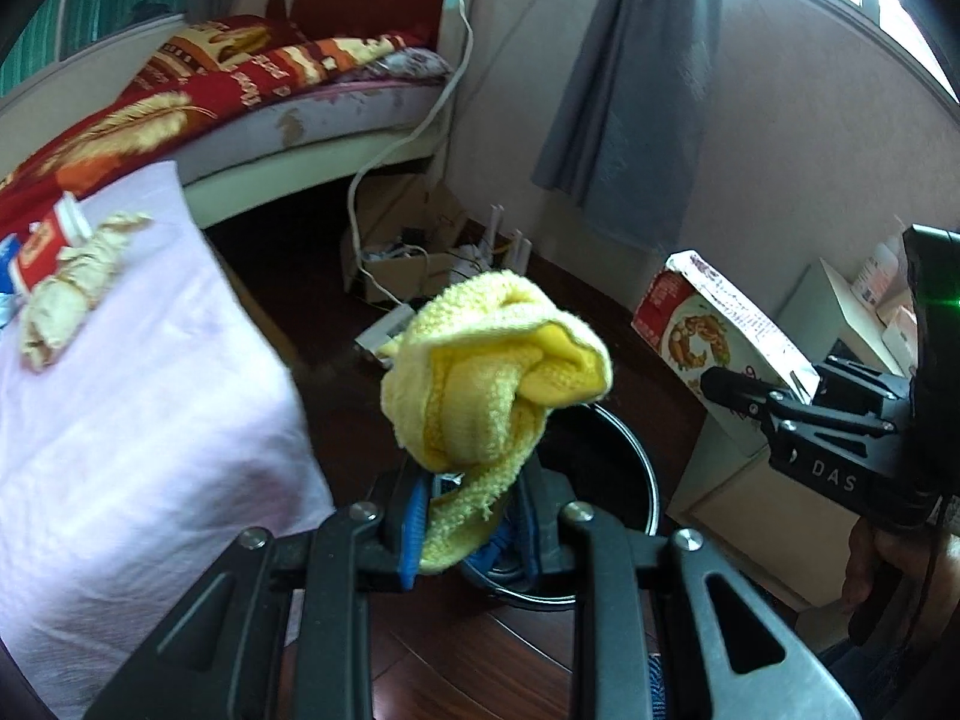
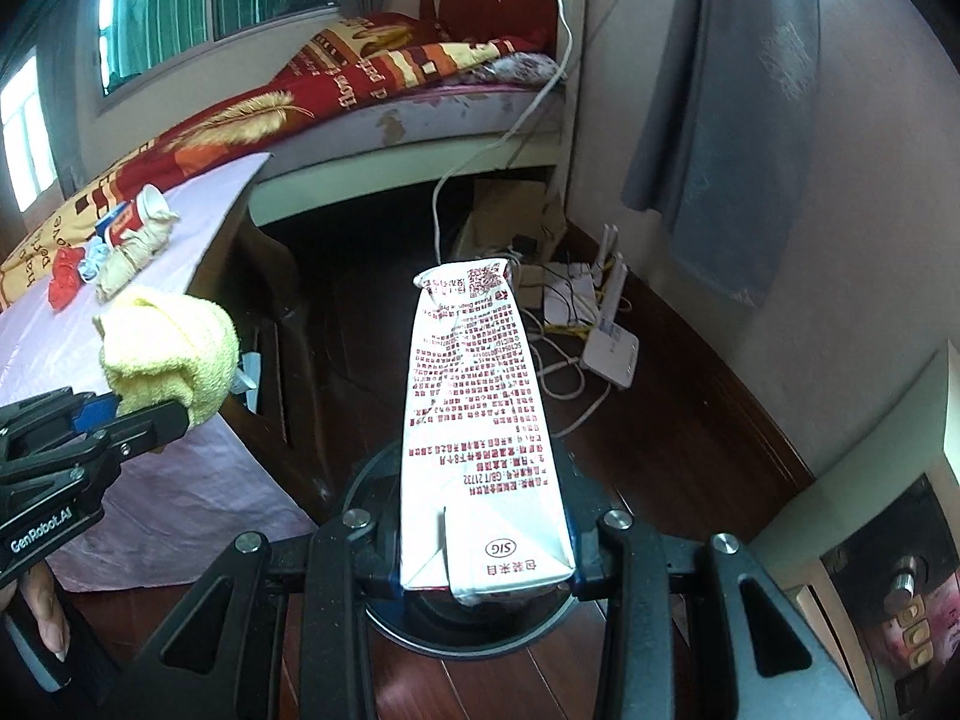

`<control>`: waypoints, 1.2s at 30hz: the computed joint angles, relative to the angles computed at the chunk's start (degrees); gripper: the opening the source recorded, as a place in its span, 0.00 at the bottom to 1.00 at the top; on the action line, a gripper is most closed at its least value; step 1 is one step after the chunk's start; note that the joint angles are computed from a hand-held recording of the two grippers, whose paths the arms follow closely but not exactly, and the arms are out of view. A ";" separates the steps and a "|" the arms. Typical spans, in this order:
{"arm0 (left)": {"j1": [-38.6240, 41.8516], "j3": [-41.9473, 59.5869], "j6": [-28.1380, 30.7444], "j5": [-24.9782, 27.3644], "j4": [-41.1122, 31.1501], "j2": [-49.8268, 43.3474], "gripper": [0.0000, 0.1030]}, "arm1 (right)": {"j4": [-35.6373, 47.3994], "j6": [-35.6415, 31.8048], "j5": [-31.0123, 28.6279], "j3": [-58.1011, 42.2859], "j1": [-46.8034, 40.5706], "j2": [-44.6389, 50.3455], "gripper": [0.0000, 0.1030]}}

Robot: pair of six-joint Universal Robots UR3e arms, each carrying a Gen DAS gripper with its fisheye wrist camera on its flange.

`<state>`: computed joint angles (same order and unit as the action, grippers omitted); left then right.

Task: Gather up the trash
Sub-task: 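Lift and carry the yellow cloth and white carton in both tools over the bucket, then open both tools to drop the cloth and carton into the bucket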

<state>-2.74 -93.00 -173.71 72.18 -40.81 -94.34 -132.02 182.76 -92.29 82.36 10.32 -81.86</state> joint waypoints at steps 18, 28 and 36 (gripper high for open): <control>-6.40 7.56 1.08 0.53 -2.62 -14.64 0.26 | -3.59 -5.97 5.11 11.65 -5.31 1.69 0.38; -6.61 12.13 2.54 -1.49 -5.82 -21.62 0.28 | -4.36 -8.77 7.00 9.86 -5.15 8.52 0.38; -6.36 7.80 -1.31 5.74 0.33 -20.82 0.87 | -7.80 -7.17 -1.51 10.87 -4.35 11.54 1.00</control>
<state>-9.10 -85.20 -175.02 77.92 -40.49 -115.16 -139.83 175.60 -93.80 93.23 5.97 -70.32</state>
